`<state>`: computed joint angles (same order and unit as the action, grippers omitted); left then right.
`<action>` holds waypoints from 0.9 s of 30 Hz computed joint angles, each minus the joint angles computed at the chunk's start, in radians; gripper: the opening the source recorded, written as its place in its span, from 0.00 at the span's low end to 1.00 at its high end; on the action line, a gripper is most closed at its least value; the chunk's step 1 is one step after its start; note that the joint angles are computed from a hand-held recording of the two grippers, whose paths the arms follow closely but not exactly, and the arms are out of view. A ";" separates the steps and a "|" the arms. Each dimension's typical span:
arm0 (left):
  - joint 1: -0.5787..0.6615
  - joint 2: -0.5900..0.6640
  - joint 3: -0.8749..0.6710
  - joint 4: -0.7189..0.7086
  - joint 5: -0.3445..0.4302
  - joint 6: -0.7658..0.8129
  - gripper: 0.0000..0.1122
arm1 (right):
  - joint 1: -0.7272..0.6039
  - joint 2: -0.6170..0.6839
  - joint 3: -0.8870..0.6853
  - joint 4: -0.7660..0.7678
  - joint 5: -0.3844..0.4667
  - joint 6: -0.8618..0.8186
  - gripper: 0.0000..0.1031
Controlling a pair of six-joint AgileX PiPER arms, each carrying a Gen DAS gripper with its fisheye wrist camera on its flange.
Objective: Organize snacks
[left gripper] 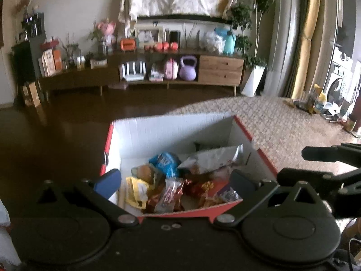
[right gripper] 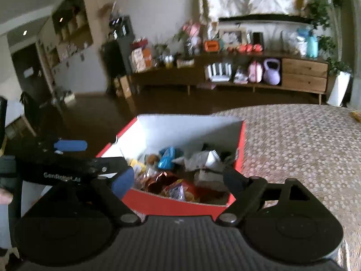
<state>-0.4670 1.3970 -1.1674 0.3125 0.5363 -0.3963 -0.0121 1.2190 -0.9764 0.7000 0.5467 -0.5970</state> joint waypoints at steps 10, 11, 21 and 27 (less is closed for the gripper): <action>-0.153 -0.086 0.095 0.403 -0.027 -0.432 0.92 | -0.013 -0.181 0.127 -0.058 -0.127 0.122 1.00; -0.167 -0.092 0.096 0.427 -0.012 -0.461 0.92 | -0.008 -0.199 0.142 -0.074 -0.145 0.144 1.00; -0.253 -0.155 0.128 0.507 0.036 -0.617 0.92 | 0.097 -0.323 0.223 -0.534 -0.239 0.624 1.00; -0.277 -0.160 0.140 0.515 0.052 -0.652 0.92 | 0.121 -0.339 0.237 -0.688 -0.233 0.783 1.00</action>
